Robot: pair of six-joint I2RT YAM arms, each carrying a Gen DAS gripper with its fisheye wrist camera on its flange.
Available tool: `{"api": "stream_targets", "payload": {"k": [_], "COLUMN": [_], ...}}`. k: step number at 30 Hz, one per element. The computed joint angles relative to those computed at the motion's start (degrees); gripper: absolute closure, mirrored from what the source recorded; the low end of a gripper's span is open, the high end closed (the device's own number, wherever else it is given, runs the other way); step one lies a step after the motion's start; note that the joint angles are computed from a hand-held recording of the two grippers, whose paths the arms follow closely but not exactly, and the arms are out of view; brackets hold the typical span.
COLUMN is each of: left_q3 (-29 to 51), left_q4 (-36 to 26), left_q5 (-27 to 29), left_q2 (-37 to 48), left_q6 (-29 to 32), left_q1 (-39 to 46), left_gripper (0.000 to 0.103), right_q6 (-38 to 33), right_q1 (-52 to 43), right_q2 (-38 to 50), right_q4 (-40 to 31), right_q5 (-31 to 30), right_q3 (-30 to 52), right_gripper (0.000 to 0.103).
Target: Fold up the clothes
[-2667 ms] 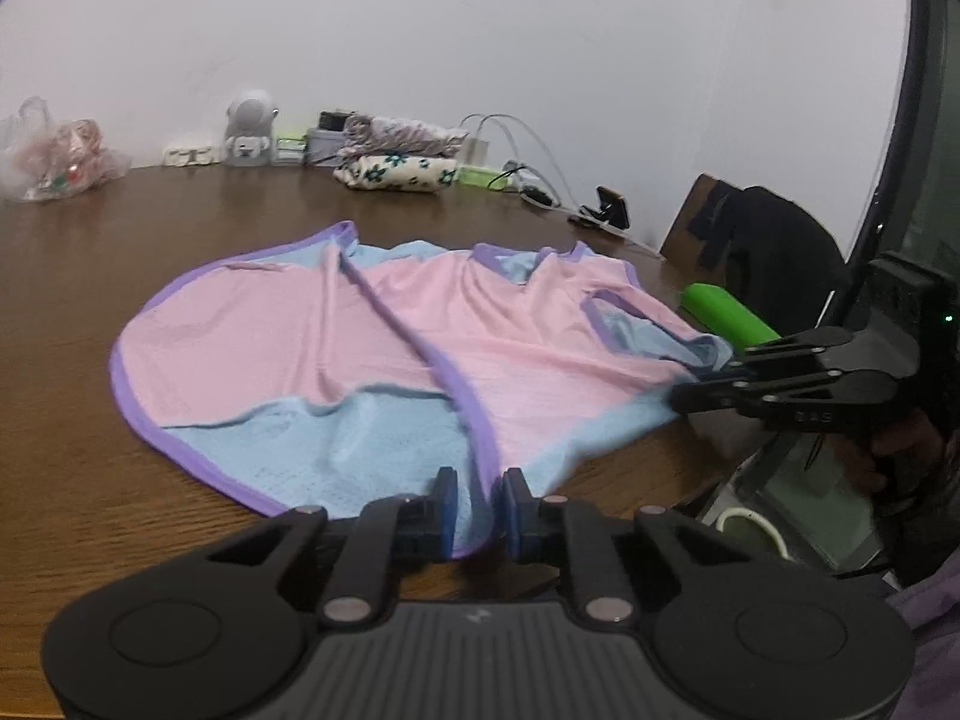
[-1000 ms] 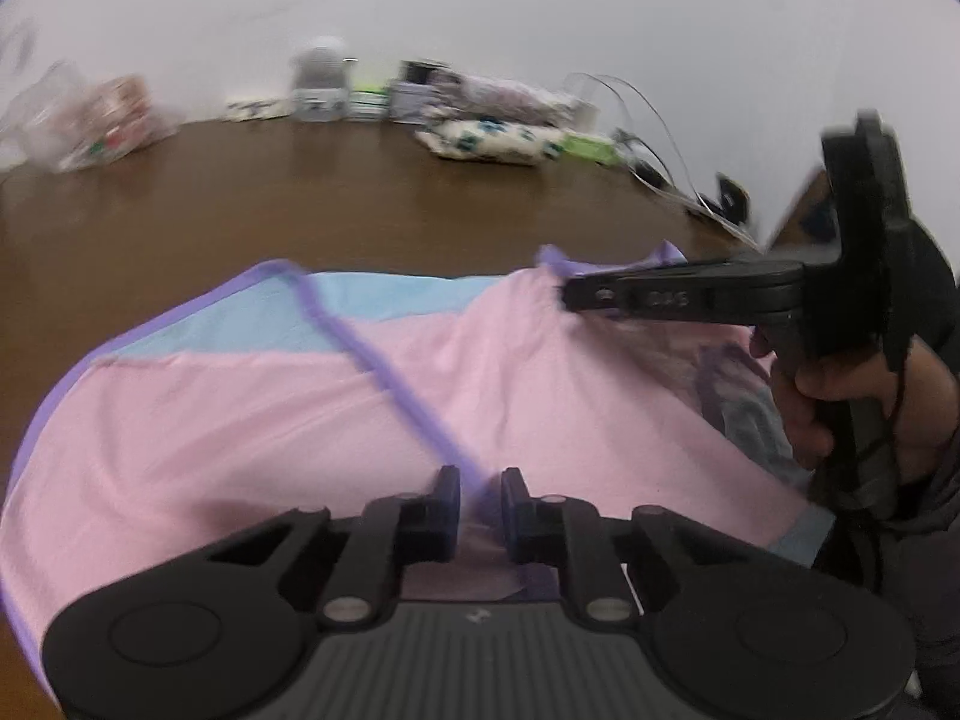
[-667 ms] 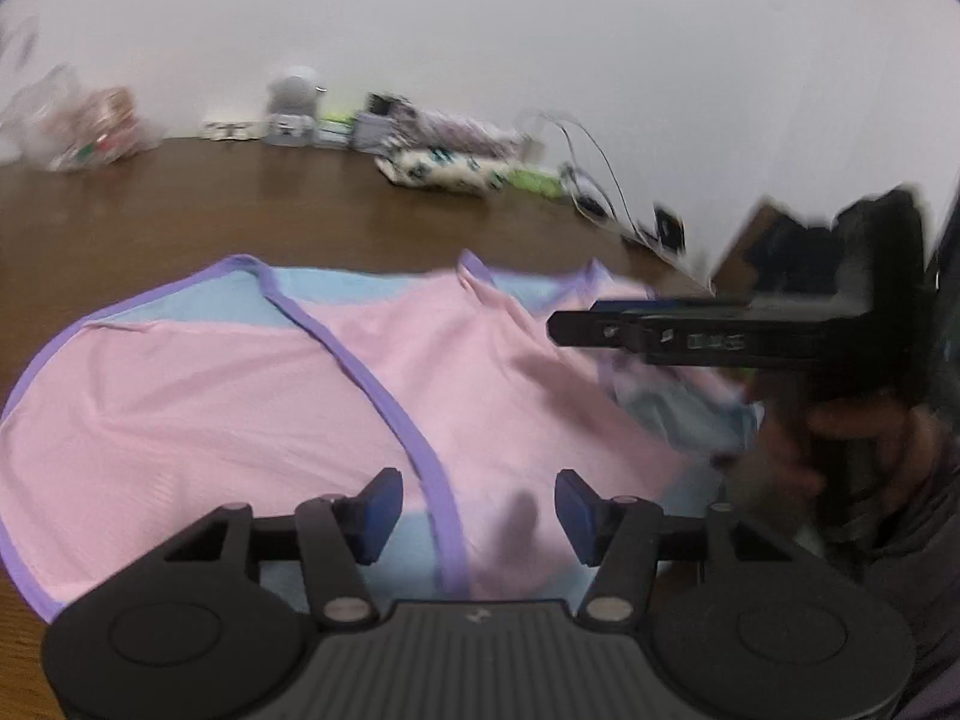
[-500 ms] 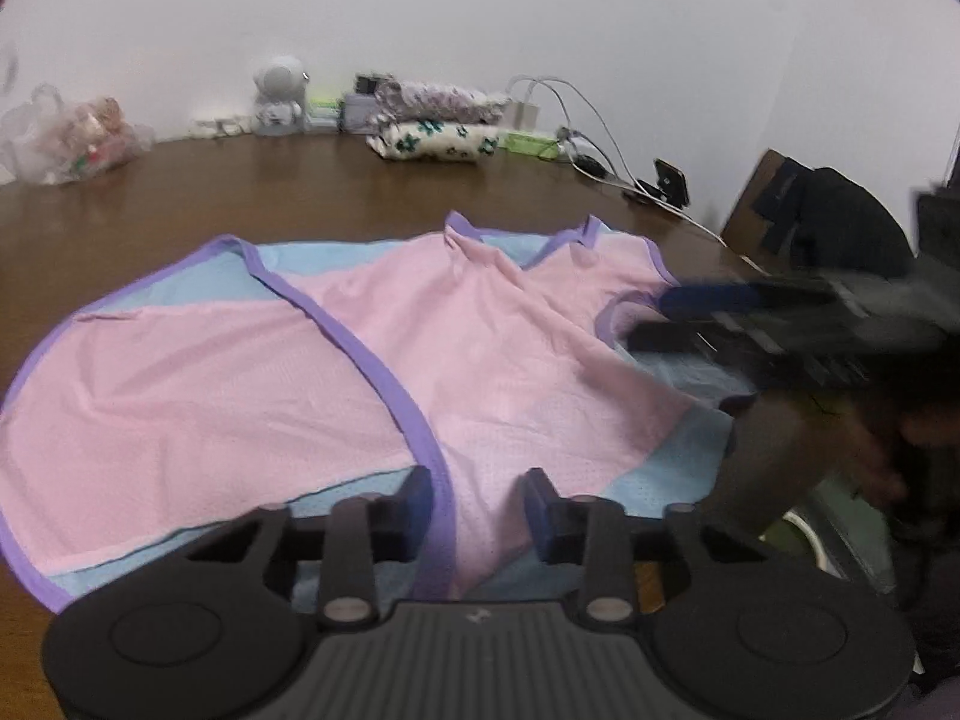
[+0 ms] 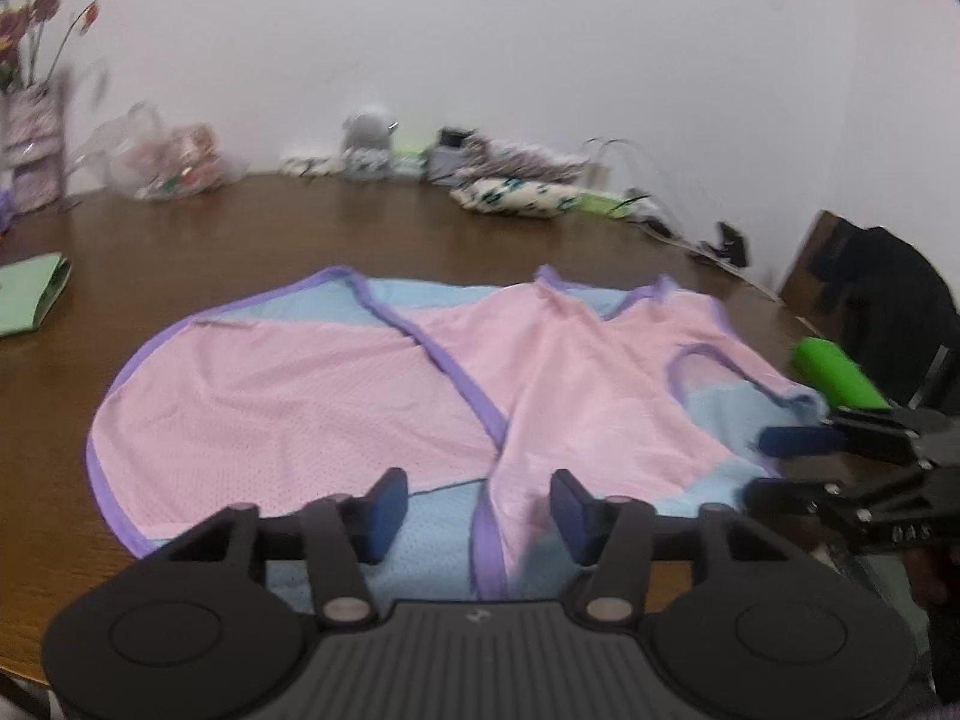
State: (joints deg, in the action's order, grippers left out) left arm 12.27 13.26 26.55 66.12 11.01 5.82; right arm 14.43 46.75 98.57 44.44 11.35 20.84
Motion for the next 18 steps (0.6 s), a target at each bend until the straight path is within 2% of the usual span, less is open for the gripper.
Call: {"api": "stream_targets", "payload": {"k": [4,6,7,8,9,10,11,14,15,16,17,18], "left_q3": [-1.4,-1.8,-2.0,-2.3,-2.8,-3.2,-2.9,-2.3,-2.3,-2.5,-2.9,-3.4], "left_q4": [-3.5,-4.1,-3.9,-3.7,-3.5,-3.6,-4.2,-3.5,-3.4,-3.5,-3.5,-3.9], "left_q5": [9.1,14.3,14.9,15.4,15.4,15.3,14.8,15.1,15.6,16.2,17.0,18.1], "left_q2": [-1.0,1.3,2.1,2.7,2.2,1.7,1.6,3.1,3.2,2.8,2.4,1.5], "left_q6": [9.1,14.4,15.7,16.9,18.1,19.4,20.5,20.5,20.6,21.0,22.1,23.6], "left_q1": [7.8,11.9,12.5,13.0,13.1,13.2,13.2,15.3,16.0,16.9,17.7,18.7], "left_gripper": [0.049,0.049,0.050,0.051,0.069,0.101,0.099,0.096,0.089,0.077,0.072,0.061], "right_q6": [-1.3,-1.5,-1.6,-1.6,-1.5,-1.5,-1.4,-1.4,-1.2,-1.3,-1.9,-2.3], "right_q1": [0.0,0.4,0.5,0.3,0.3,0.2,-0.3,-1.4,-1.2,-0.9,-0.5,-0.3], "right_q2": [0.7,2.2,2.9,3.3,2.7,2.1,1.1,-1.8,-2.1,-2.4,-2.6,-2.8], "right_q4": [2.3,2.4,3.6,4.1,2.9,1.6,0.1,-2.1,-1.9,-1.5,-0.4,0.8], "right_q5": [-3.4,-2.6,-2.4,-2.4,-1.8,-1.3,-1.8,-2.8,-2.5,-2.3,-2.1,-2.3], "right_q3": [-0.7,0.1,0.1,0.2,0.4,0.6,0.5,-1.0,-1.4,-1.9,-2.6,-3.2], "right_gripper": [0.042,0.043,0.044,0.055,0.066,0.088,0.096,0.096,0.096,0.095,0.090,0.087]}}
